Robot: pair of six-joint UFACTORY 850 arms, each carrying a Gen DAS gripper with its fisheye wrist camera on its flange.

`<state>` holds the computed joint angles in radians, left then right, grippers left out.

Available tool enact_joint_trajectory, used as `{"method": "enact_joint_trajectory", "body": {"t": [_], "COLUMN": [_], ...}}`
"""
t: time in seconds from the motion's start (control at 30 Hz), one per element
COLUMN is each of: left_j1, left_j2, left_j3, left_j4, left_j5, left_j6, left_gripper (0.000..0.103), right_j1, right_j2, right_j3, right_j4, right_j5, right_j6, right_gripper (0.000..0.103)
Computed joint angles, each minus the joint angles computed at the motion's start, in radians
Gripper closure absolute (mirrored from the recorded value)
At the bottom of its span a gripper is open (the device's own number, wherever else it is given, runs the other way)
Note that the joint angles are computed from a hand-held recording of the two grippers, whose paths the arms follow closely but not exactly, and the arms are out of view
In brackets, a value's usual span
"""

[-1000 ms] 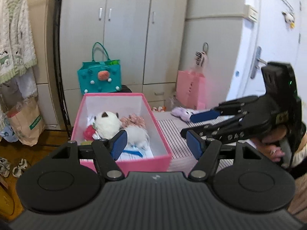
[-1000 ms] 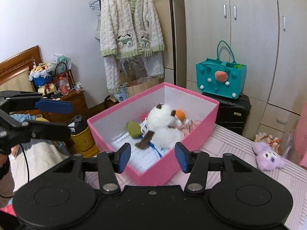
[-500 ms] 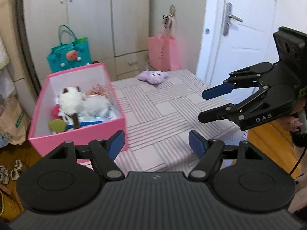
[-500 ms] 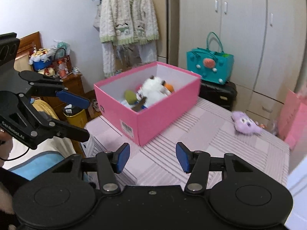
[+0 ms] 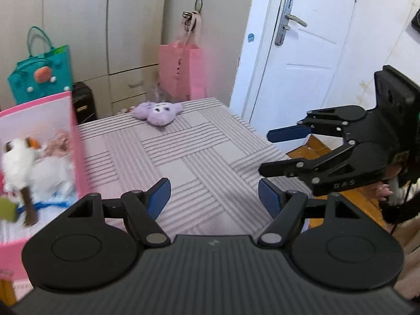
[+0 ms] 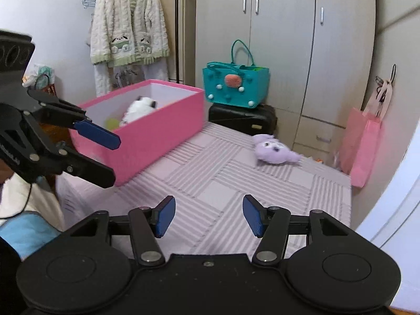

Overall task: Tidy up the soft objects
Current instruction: 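Move both open grippers toward the purple plush on the table, then close the left gripper on the purple plush while the right gripper clamps it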

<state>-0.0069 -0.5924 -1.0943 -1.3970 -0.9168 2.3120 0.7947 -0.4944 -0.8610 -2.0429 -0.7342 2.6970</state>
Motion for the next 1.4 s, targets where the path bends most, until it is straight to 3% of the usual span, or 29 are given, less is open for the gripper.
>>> {"method": "enact_joint_trajectory", "body": {"t": [0.27, 0.5, 0.6, 0.73, 0.83, 0.9, 1.0, 1.17, 1.2, 1.23, 1.3, 1.4], "left_j1": [-0.091, -0.158, -0.185, -0.210, -0.237, -0.246, -0.265, -0.310, -0.319, -0.328, -0.335, -0.332], "left_j2": [-0.121, -0.188, -0.205, -0.244, -0.254, -0.266, -0.294, -0.348, -0.361, -0.371, -0.402, -0.441], "left_j3": [-0.114, -0.186, -0.201, -0.248, -0.248, -0.265, -0.310, -0.397, -0.414, -0.427, -0.476, -0.533], "left_j4": [-0.146, -0.281, -0.363, -0.386, -0.536, -0.577, -0.602, -0.664, -0.684, -0.717, -0.682, -0.574], "left_j5": [-0.002, 0.081, 0.101, 0.121, 0.164, 0.166, 0.182, 0.266, 0.291, 0.314, 0.352, 0.353], "left_j6": [-0.055, -0.079, -0.075, -0.183, -0.093, -0.082, -0.125, -0.153, -0.145, -0.125, -0.191, -0.352], "left_gripper": [0.031, 0.032, 0.032, 0.034, 0.034, 0.034, 0.034, 0.034, 0.034, 0.035, 0.037, 0.041], "right_j1": [-0.168, -0.314, -0.365, -0.401, -0.424, -0.446, -0.471, -0.497, -0.504, -0.507, -0.516, -0.532], "right_j2": [-0.063, -0.131, -0.165, -0.219, -0.247, -0.261, -0.280, -0.316, -0.323, -0.330, -0.343, -0.356], "right_j3": [0.011, -0.046, -0.072, -0.110, -0.135, -0.152, -0.173, -0.215, -0.227, -0.239, -0.260, -0.286], "right_j4": [-0.262, -0.443, -0.543, -0.586, -0.629, -0.694, -0.781, -0.855, -0.871, -0.877, -0.893, -0.957], "right_j5": [-0.009, 0.055, 0.047, -0.034, -0.069, -0.056, -0.044, -0.040, -0.030, -0.019, -0.006, 0.025], "right_j6": [0.166, 0.202, 0.242, 0.175, 0.124, 0.132, 0.177, 0.247, 0.257, 0.258, 0.272, 0.318], "right_gripper": [0.041, 0.041, 0.041, 0.041, 0.040, 0.039, 0.030, 0.029, 0.026, 0.017, 0.011, 0.011]}}
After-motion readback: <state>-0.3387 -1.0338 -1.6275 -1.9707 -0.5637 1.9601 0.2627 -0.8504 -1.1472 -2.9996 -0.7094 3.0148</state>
